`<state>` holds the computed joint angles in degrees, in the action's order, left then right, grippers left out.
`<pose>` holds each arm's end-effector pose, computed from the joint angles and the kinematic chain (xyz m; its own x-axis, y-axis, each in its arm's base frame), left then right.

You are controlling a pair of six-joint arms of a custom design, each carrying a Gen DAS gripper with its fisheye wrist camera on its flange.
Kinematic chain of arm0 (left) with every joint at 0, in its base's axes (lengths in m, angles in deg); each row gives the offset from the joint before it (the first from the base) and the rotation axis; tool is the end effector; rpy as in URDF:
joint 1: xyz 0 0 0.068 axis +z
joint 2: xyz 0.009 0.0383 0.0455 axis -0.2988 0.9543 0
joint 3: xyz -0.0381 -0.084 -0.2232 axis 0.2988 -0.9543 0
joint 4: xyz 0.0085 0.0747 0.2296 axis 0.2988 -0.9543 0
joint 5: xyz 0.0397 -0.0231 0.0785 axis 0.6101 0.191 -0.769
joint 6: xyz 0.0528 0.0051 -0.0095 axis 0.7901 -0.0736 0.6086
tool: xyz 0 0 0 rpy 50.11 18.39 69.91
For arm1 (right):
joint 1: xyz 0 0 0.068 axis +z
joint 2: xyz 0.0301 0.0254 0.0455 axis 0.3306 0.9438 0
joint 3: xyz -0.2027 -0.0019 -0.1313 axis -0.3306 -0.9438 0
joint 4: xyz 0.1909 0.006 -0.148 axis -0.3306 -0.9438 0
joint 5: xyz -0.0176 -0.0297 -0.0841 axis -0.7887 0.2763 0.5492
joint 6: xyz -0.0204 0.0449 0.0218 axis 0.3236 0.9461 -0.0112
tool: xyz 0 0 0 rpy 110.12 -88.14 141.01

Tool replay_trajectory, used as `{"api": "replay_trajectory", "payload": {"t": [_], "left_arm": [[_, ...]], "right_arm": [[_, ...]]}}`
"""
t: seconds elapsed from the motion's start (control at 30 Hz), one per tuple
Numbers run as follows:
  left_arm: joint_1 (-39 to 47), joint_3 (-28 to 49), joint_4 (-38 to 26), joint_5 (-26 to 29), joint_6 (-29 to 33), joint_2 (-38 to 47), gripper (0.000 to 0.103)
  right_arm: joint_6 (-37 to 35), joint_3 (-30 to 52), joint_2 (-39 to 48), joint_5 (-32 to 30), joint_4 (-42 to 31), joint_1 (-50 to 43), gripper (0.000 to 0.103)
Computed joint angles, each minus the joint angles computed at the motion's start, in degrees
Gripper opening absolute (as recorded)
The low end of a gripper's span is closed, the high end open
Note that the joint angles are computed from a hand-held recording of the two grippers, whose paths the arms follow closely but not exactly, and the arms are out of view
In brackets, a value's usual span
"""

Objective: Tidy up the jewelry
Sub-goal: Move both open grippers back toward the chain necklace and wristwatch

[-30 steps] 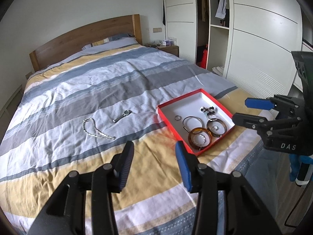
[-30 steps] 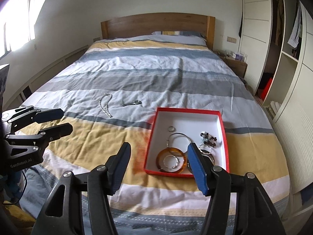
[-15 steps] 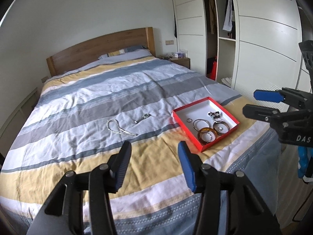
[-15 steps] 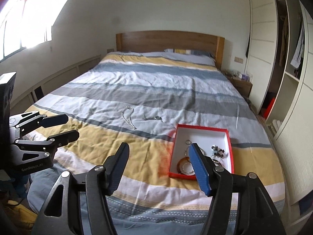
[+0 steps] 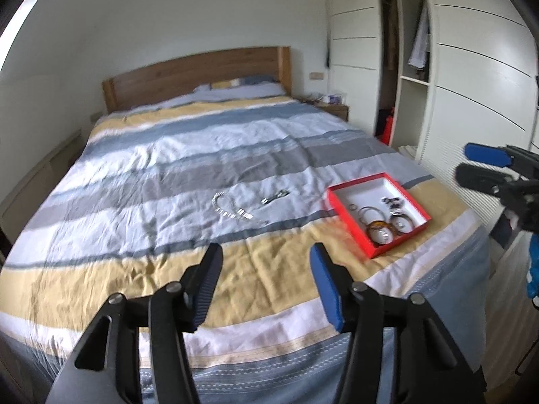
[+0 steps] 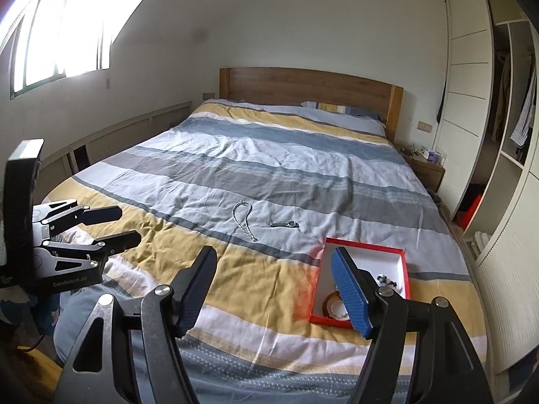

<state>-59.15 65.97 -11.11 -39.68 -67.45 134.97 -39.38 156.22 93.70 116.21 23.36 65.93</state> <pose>0.1672 -0.1317 0.2993 -0.5728 0.1860 -0.7983 0.2663 0.9633 0.0334 0.1483 0.1334 0.3378 -0.5096 -0.1912 -0.8389 -0.2737 0.9604 -0.0526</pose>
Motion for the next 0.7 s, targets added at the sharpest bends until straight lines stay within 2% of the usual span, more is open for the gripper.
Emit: {"api": "replay_trajectory", "payload": {"t": [0.17,0.37,0.5,0.7], "left_arm": [[12.8,-3.2,4.4,9.2,3.0,4.1,0.055],[22.4,-1.3,11.4,16.2,4.8,17.1,0.055],[25.0,5.4,14.5,18.9,5.4,30.1,0.055],[25.5,22.5,13.9,20.9,4.4,49.9,0.055]], "right_arm": [[-3.0,-0.7,7.2,-8.5,7.5,-8.1,0.07],[-7.0,0.4,20.2,-18.6,15.8,-16.9,0.07],[-8.7,3.5,30.4,-23.3,20.0,-21.6,0.07],[-9.8,13.0,45.6,-29.1,22.5,-27.5,0.07]]}}
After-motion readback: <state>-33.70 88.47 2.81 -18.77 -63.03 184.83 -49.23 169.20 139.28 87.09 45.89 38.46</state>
